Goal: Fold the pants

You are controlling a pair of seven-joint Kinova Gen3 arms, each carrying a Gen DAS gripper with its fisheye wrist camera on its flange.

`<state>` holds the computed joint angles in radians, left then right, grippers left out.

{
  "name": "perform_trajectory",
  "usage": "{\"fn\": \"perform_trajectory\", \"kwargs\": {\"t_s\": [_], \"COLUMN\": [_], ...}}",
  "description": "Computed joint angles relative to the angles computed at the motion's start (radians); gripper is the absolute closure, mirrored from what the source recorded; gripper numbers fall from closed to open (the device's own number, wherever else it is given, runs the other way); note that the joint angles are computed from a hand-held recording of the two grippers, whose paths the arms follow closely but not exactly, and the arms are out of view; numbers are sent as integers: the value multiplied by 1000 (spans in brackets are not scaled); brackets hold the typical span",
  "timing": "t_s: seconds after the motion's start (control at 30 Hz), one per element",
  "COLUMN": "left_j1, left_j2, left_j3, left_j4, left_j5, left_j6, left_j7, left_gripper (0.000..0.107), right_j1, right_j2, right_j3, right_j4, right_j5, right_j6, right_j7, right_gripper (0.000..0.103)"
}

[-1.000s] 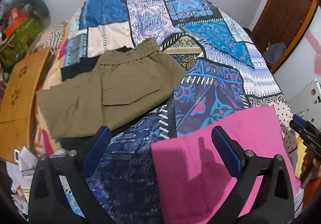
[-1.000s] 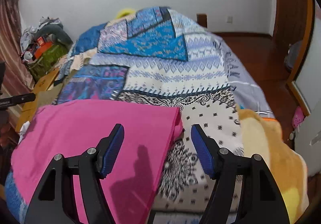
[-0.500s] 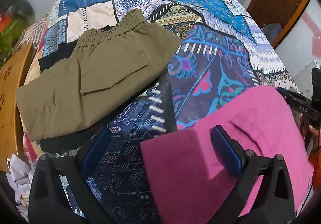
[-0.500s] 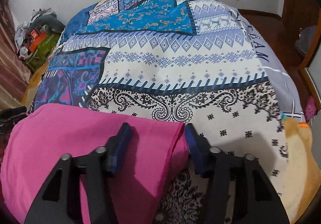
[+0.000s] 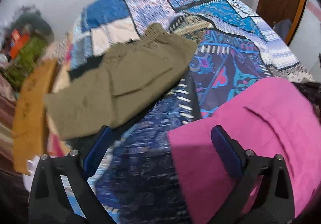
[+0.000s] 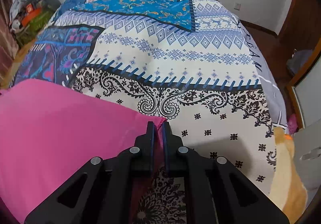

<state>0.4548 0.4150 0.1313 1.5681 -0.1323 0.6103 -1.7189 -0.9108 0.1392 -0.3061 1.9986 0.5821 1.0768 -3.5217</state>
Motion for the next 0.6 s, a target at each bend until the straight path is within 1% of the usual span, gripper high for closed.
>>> {"fn": "perform_trajectory", "kwargs": {"t_s": [0.03,0.07,0.1,0.13,0.17,0.2,0.23,0.27,0.3,0.37,0.4,0.43,0.47,0.53,0.6], "left_j1": [34,61,70,61,33,-14,-60,-93,-113,-146,-159,-167,-170,-169,-155], "left_j2": [-16,-21,-23,-25,-27,-30,-34,-42,-50,-63,-67,-66,-66,-60,-51], "left_j3": [-42,-75,-90,-86,-67,-32,5,29,43,70,83,95,104,116,116], "left_j4": [16,19,17,14,3,-12,-18,-23,-25,-31,-37,-51,-61,-82,-104], "left_j5": [-41,-72,-86,-85,-67,-33,3,43,81,154,191,224,253,301,329], "left_j6": [-19,-23,-14,-6,16,43,56,64,68,79,90,106,119,145,168], "left_j7": [23,42,52,54,45,24,-6,-33,-56,-104,-130,-156,-176,-211,-226], "left_gripper": [12,12,12,13,13,13,13,13,13,13,12,12,12,12,12], "right_j1": [4,8,10,9,8,3,3,-15,-23,-44,-53,-61,-68,-71,-86], "right_j2": [-1,-1,-2,-5,-12,-21,-31,-45,-52,-58,-57,-53,-49,-39,-16], "right_j3": [-1,-1,-1,-2,-3,-6,-18,-21,-30,-52,-60,-66,-69,-65,-60], "right_j4": [-10,-20,-30,-42,-54,-64,-76,-91,-104,-145,-167,-188,-209,-247,-283], "right_j5": [-17,-30,-40,-47,-54,-53,-50,-31,-10,40,71,96,120,155,190], "right_j6": [11,22,36,55,74,91,111,139,160,212,233,245,252,244,229], "right_j7": [22,42,58,66,70,63,50,28,10,-8,-9,-5,5,39,62], "right_gripper": [97,97,97,95,95,94,90,82,77,61,58,53,43,31,29]}}
